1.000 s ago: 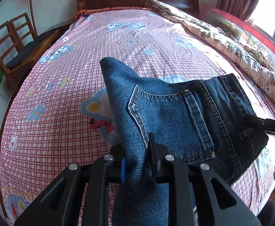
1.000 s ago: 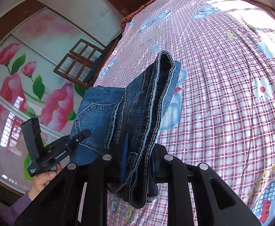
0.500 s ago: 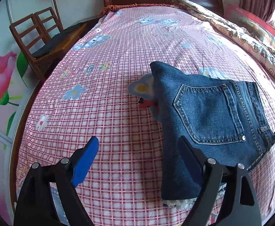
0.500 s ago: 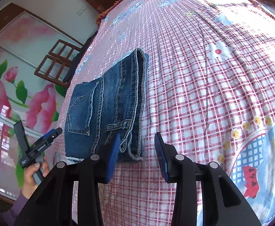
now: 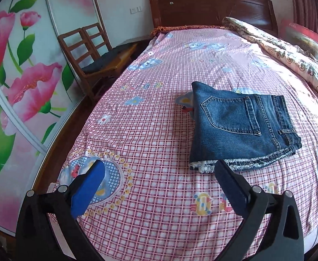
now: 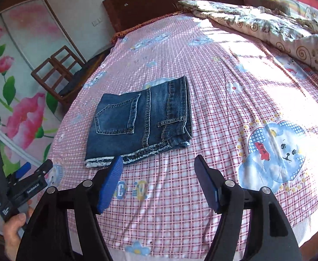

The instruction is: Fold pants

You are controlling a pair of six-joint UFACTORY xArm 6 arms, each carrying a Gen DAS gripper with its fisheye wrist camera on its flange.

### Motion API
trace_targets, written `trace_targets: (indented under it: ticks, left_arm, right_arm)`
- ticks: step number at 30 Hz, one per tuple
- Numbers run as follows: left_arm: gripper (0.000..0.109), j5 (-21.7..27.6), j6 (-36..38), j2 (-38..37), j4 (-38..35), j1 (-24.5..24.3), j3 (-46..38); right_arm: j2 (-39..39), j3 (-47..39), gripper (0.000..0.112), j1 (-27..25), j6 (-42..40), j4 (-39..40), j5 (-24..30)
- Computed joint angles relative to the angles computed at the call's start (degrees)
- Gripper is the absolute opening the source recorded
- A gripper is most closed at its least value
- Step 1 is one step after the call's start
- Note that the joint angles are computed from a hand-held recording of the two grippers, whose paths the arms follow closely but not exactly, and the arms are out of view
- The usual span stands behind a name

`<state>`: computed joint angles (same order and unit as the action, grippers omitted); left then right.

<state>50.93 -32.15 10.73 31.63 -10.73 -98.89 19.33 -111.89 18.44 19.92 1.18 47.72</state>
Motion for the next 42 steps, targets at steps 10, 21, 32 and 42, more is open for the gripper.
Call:
trace_targets:
  ticks: [10,21,32,42]
  left_arm:
    - [0.101,-16.51,-15.1,-15.35,9.87,0.06,16.26]
    - [0.101,-31.09,-36.46,-20.47,41.23,1.24,21.66]
    - [0.101,-31.3,-35.0,-22.72,39.05,1.16,26.85]
    - [0.101,-32.49,-37.0,-23.02,39.94,0.52,28.09]
  right_arm:
    - [-9.01,9.34,0.076,3.43,8.81,-16.49,-9.51]
    - [-13.53,15.51,0.076,6.74,7.11,-27.56,-23.65]
    - [-14.41,18.35,0.076,5.34,3.02,-17.36,-21.59]
    - [-13.85,18.45,0.076,4.69,3.68,-17.32,-21.51]
